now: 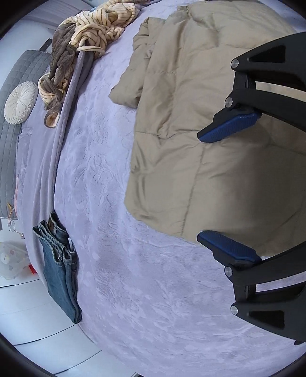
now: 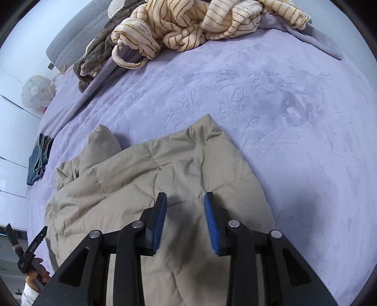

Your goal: Fold large clothes

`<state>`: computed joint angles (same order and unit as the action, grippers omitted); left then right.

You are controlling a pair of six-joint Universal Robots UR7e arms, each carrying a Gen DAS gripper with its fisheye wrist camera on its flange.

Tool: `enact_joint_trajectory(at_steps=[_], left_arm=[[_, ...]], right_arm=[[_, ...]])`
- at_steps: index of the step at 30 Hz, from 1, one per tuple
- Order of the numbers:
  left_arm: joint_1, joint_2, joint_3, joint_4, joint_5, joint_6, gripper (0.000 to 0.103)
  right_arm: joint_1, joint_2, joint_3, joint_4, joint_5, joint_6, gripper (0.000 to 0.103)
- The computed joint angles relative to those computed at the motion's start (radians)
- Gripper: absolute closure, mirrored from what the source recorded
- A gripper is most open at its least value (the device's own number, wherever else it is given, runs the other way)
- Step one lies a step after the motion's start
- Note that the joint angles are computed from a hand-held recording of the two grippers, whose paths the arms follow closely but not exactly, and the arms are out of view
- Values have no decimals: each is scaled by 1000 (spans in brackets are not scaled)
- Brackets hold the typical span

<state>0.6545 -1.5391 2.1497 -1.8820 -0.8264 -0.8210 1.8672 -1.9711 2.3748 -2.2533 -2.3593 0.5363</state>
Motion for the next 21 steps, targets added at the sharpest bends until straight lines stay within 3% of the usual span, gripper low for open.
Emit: enact_joint_trajectory(at_steps=[3, 5, 14, 18, 21], left_arm=[[-40, -38, 18, 61, -32, -60, 23], [-73, -62, 28, 118, -39, -109, 0], [-160, -148, 51, 277, -124, -250, 0], [-191, -173, 52, 340, -164, -298, 0], [-211, -189, 55, 374, -196, -317, 0]], right_arm=[[55, -21, 6, 73, 1, 68, 59], [86, -44, 17, 121, 9, 122, 56], [208, -139, 45, 315, 49, 358, 40], [254, -185, 68, 351, 76, 443, 19], [272, -204, 77, 378, 97, 495, 17]])
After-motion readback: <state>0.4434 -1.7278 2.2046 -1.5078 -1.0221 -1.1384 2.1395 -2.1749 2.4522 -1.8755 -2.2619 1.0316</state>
